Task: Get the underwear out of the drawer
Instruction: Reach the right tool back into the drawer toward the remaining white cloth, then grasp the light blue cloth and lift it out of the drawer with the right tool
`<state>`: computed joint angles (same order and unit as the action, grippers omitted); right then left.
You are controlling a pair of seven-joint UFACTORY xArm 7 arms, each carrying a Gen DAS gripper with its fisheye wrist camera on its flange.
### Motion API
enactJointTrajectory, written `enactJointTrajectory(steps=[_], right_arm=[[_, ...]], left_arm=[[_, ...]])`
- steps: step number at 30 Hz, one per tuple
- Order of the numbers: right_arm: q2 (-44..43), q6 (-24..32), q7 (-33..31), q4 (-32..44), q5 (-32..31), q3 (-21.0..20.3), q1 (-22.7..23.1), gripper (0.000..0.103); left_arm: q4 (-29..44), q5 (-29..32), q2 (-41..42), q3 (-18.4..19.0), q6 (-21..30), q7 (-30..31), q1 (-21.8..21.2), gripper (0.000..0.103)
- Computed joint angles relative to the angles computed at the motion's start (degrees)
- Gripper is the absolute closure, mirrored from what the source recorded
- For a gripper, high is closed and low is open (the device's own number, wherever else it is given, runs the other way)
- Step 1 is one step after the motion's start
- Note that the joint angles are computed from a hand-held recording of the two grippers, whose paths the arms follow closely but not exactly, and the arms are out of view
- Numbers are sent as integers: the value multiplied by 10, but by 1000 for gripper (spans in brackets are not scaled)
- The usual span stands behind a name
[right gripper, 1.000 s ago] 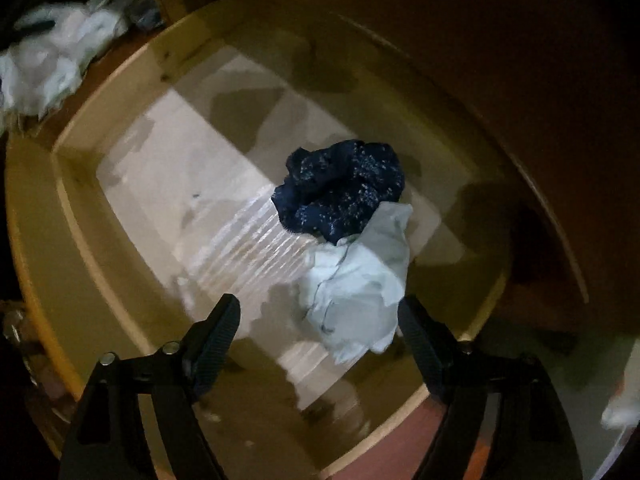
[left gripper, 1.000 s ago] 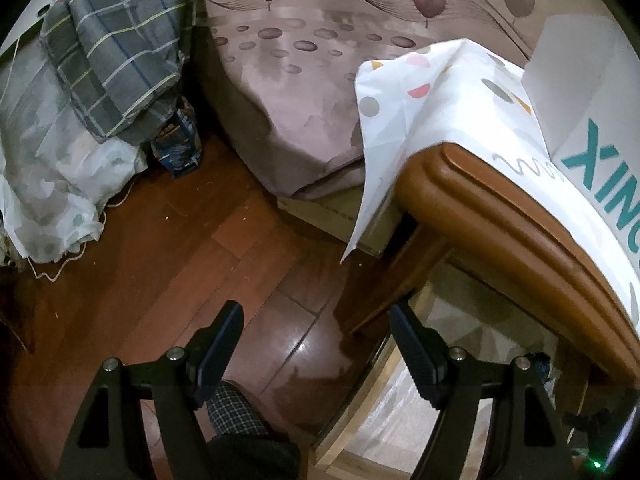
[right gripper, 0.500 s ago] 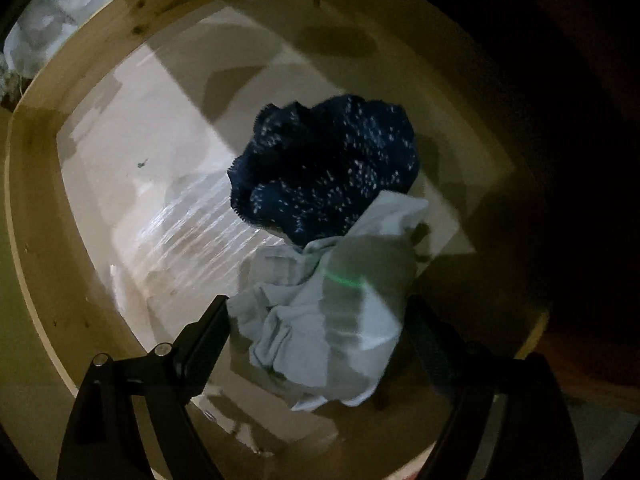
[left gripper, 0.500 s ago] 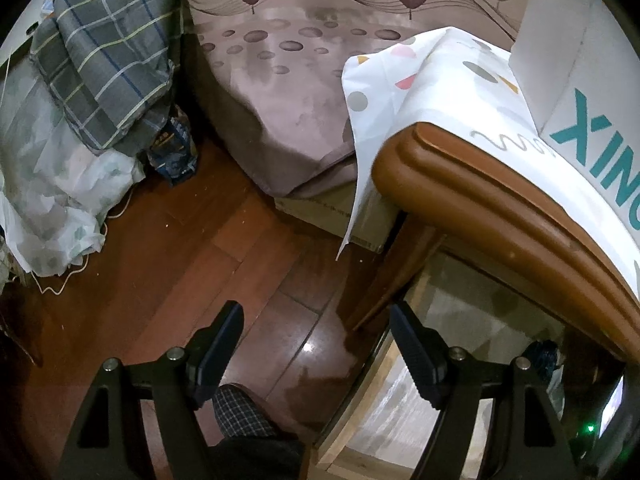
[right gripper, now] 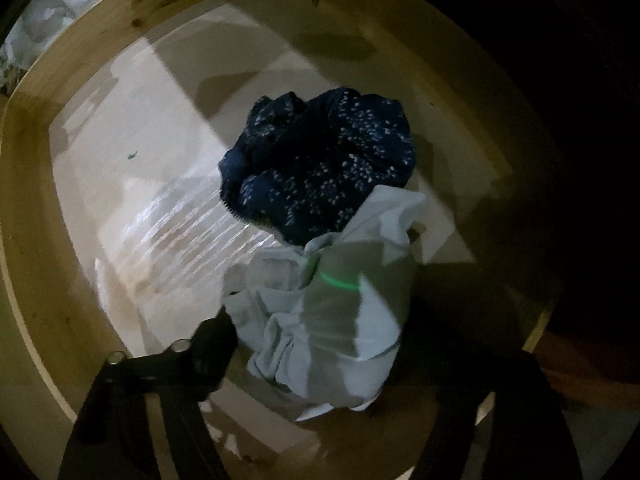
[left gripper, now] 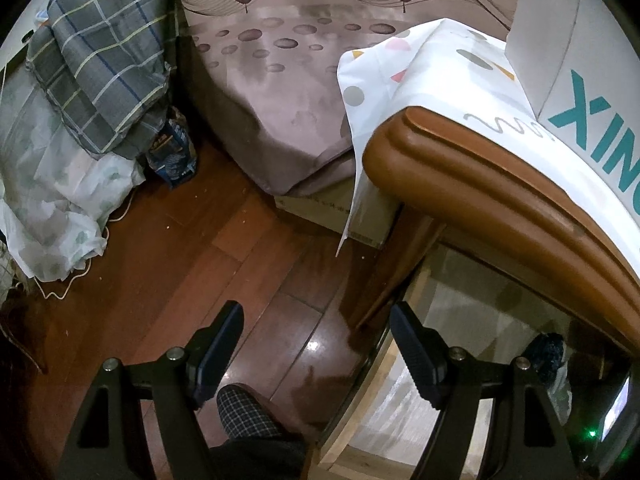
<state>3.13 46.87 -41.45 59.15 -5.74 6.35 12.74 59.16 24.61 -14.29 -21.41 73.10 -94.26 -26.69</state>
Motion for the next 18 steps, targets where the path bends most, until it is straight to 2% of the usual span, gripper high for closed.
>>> enactJointTrajectory(steps=[4,7,11,18], right_arm=[[-9,20,1,2,4,2,2,56],[-21,9,15,-11,-28,7,10,57],[-54,21,7,-19,-22,8,13,57],[-137,72,-30,-11,53,1,18,57]], left_arm=[[-1,1,-1,0,-1,2,-1,25],[-7,-5,-6,2,-9,4,-1,25],[-7,-5,-4,1,-16,5,0,25],[5,-9,21,3,-37,21,-5,25]])
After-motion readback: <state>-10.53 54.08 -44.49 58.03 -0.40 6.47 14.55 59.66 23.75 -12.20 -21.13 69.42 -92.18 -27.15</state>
